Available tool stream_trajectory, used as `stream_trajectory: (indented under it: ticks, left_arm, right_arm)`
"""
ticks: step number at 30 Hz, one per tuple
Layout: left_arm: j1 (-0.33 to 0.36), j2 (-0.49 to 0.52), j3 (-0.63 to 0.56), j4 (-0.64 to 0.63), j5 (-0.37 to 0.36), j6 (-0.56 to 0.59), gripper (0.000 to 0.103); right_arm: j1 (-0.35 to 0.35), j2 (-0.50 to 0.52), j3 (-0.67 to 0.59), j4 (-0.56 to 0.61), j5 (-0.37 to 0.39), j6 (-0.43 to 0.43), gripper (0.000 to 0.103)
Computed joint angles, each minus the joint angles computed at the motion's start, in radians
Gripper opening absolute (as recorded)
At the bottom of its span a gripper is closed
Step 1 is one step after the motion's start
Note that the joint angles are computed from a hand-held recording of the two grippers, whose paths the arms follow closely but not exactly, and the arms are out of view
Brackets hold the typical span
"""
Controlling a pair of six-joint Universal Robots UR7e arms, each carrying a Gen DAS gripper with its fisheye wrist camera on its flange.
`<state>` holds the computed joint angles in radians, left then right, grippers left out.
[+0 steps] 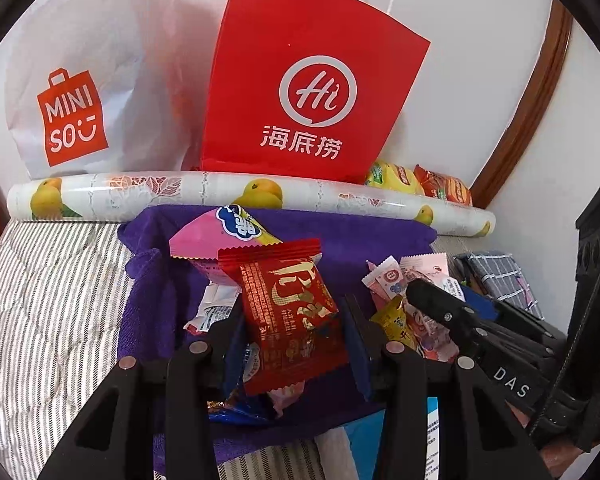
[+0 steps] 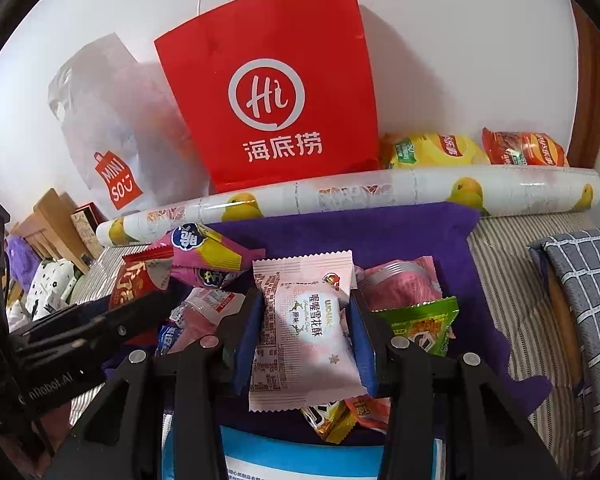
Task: Organize snacks
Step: 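Open the right tool to drop the pink-white packet while the left tool releases the red packet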
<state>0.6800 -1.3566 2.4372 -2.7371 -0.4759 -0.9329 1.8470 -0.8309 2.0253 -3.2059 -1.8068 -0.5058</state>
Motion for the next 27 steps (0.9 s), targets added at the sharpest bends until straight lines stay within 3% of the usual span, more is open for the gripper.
stream_trajectory:
  ticks: [11, 27]
  left_arm:
    - [0.016, -0.003, -0.002, -0.012, -0.024, -0.003, 0.042]
    - [0.031, 0.007, -0.006, -0.008, -0.039, -0.006, 0.042]
  right_arm:
    - [0.009, 0.039, -0.042, 0.045, -0.112, 0.053, 0.043]
    - [-0.002, 0.035, -0.052, 0.073, -0.117, 0.097, 0.044]
